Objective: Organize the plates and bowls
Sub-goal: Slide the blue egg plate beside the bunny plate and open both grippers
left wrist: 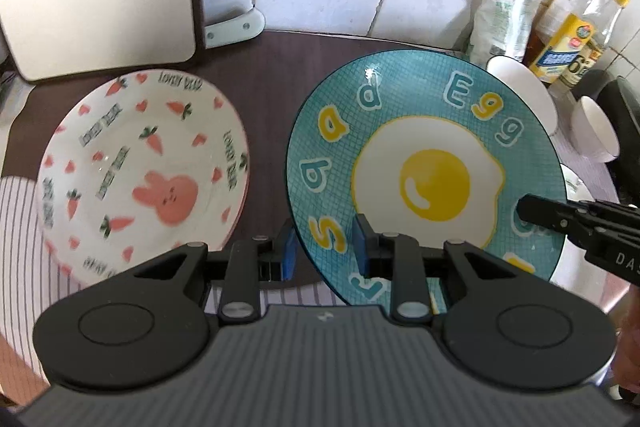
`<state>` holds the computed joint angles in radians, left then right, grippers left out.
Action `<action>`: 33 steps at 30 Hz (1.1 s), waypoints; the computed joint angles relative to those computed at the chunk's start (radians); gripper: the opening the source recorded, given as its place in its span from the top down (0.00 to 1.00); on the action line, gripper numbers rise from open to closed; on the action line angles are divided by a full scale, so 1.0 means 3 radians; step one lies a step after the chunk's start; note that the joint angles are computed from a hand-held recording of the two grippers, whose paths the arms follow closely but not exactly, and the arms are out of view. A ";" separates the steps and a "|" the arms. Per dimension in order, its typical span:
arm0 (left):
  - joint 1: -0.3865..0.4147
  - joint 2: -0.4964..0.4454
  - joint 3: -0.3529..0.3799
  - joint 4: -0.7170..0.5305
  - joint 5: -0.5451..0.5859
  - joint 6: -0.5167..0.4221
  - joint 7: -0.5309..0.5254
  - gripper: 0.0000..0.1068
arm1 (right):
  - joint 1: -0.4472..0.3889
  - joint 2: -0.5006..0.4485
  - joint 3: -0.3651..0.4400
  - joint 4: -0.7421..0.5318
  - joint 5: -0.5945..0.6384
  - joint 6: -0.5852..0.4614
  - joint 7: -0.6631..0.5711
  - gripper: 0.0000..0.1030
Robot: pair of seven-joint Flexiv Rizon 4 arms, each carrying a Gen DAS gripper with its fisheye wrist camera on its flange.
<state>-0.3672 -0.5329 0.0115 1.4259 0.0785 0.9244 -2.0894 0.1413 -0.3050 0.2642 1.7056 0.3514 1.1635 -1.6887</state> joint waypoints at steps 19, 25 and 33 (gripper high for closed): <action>-0.0030 -0.0654 0.0071 -0.1071 0.0031 -0.0957 -0.0078 0.75 | -0.0131 -0.0670 -0.0005 -0.0712 -0.0098 -0.0502 0.0017 0.80; -0.0006 -0.0664 0.0022 -0.1122 -0.0047 -0.1161 -0.0134 0.77 | 0.0062 -0.0672 -0.0184 -0.0729 -0.0503 -0.0778 0.0291 0.71; -0.0048 -0.0405 0.0013 -0.0992 -0.0018 -0.1379 -0.0198 0.72 | 0.0019 -0.0401 -0.0187 -0.0667 -0.0632 -0.0875 0.0508 0.50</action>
<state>-0.3816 -0.6544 0.0155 1.1283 0.0733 0.5107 -2.1487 0.1470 -0.4253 0.2081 1.5055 0.1618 0.9009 -1.5364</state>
